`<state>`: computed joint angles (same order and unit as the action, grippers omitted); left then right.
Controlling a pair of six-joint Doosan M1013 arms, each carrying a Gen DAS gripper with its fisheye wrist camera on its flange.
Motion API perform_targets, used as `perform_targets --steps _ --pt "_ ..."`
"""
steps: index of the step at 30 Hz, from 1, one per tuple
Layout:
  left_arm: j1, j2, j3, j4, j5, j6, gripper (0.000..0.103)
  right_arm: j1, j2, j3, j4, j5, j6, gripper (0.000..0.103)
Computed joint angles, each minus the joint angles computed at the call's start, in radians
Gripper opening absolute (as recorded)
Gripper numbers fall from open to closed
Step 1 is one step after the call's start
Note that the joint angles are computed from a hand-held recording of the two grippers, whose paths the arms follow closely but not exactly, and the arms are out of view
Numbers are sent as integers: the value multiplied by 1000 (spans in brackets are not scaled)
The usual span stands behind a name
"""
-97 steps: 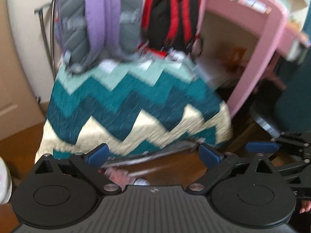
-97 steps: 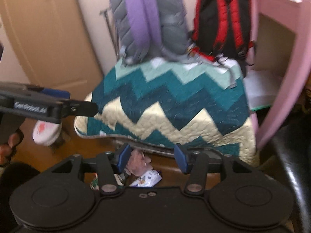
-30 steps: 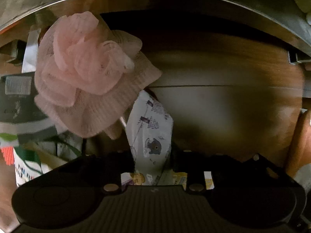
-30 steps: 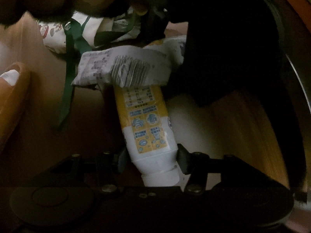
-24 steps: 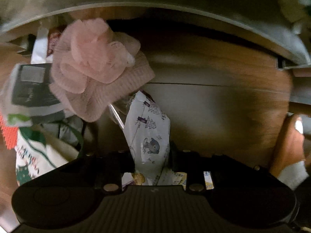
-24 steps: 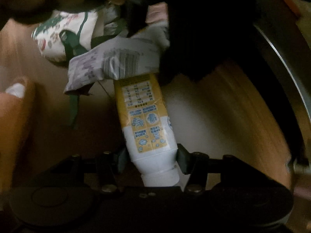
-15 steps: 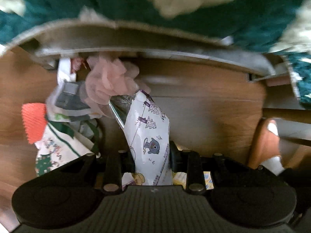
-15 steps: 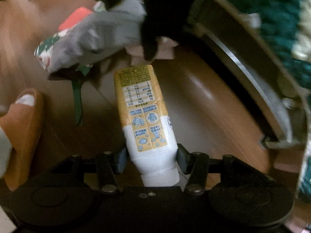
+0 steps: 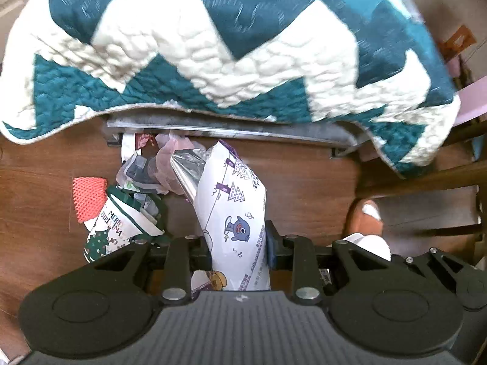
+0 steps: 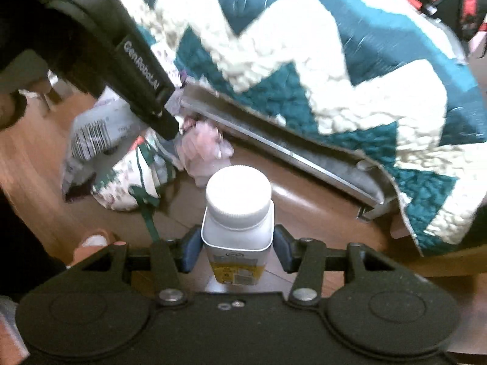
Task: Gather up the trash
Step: 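Carry the wrapper in the left tool and the bottle in the right tool to the bin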
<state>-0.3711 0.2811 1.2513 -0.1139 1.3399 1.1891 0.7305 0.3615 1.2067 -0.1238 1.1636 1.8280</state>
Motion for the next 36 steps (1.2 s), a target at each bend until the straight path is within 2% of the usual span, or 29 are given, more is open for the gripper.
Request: perform_targets --steps 9,20,24,30,33,36 --pt "-49 -63 -65 9 -50 4 29 -5 -107 -20 -96 -108 125 49" --pt "-147 -58 -275 48 -102 69 29 -9 -215 -80 -291 -147 234 49" --pt "-197 -32 -371 69 -110 100 29 -16 -253 -92 -377 -158 251 49" --pt "-264 40 -552 75 -93 156 29 -31 -289 -132 -511 -123 290 49" --pt "-298 100 -678 63 -55 179 29 -47 -308 -150 -576 -94 323 49" --pt "-330 183 -851 51 12 203 29 -70 -329 -155 -619 -74 355 49"
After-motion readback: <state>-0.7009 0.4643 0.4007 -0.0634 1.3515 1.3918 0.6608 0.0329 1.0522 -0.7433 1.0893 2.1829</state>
